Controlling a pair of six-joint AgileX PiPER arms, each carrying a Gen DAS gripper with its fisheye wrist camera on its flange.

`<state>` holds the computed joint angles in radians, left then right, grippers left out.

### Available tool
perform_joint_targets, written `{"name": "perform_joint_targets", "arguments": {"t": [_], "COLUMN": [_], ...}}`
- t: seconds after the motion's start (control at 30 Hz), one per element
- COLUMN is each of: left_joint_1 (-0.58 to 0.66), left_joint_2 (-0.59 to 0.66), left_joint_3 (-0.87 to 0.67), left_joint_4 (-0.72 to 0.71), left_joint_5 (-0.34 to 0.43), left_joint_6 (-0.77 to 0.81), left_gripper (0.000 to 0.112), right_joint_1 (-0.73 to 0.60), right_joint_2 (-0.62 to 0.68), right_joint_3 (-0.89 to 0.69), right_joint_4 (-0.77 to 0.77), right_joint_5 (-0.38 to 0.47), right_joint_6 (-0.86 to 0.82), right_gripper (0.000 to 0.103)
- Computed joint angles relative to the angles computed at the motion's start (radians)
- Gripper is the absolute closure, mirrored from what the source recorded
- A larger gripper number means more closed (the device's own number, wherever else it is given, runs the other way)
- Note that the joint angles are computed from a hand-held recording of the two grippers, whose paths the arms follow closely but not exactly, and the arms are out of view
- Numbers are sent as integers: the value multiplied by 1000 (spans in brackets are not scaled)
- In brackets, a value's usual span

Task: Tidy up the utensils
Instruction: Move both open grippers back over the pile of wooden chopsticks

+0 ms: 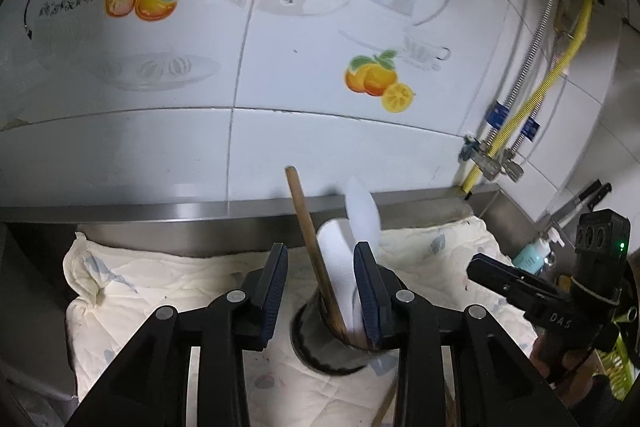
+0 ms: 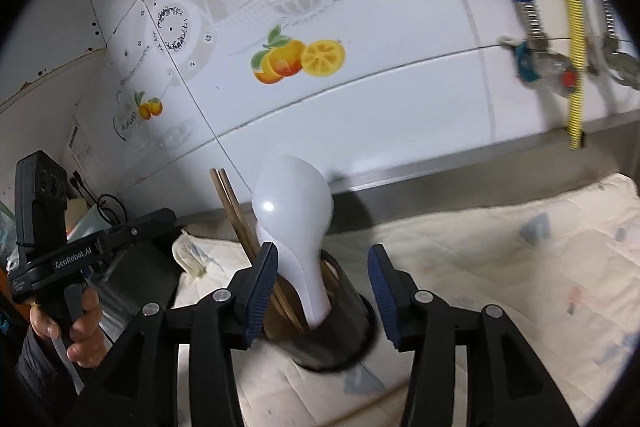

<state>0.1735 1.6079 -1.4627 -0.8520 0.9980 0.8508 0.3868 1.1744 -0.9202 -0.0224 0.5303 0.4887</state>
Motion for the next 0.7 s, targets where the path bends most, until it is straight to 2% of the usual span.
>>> {"name": "perform_joint_targets", "arguments": {"t": [0.2, 0.37, 0.57, 0.7], "left_joint_1": [-2, -25, -108, -177], "left_joint_2": [-85, -145, -196, -218], "left_joint_3": [131, 246, 362, 424], "left_joint_4": [8, 23, 56, 81], "left_joint_5": [13, 33, 17, -17], "left_joint_6": [64, 113, 142, 149], "left_gripper": [75, 75, 75, 75], "right_joint_1": [31, 7, -79, -190], "right_joint_2": [-129, -245, -361, -382], "right_joint_3": [65, 155, 248, 307], "right_joint_4": [-104, -85, -14, 92], "right_joint_5": [163, 260, 339, 352], "right_joint_6": [112, 123, 78, -2], "right_gripper": [49, 49, 49, 49]}}
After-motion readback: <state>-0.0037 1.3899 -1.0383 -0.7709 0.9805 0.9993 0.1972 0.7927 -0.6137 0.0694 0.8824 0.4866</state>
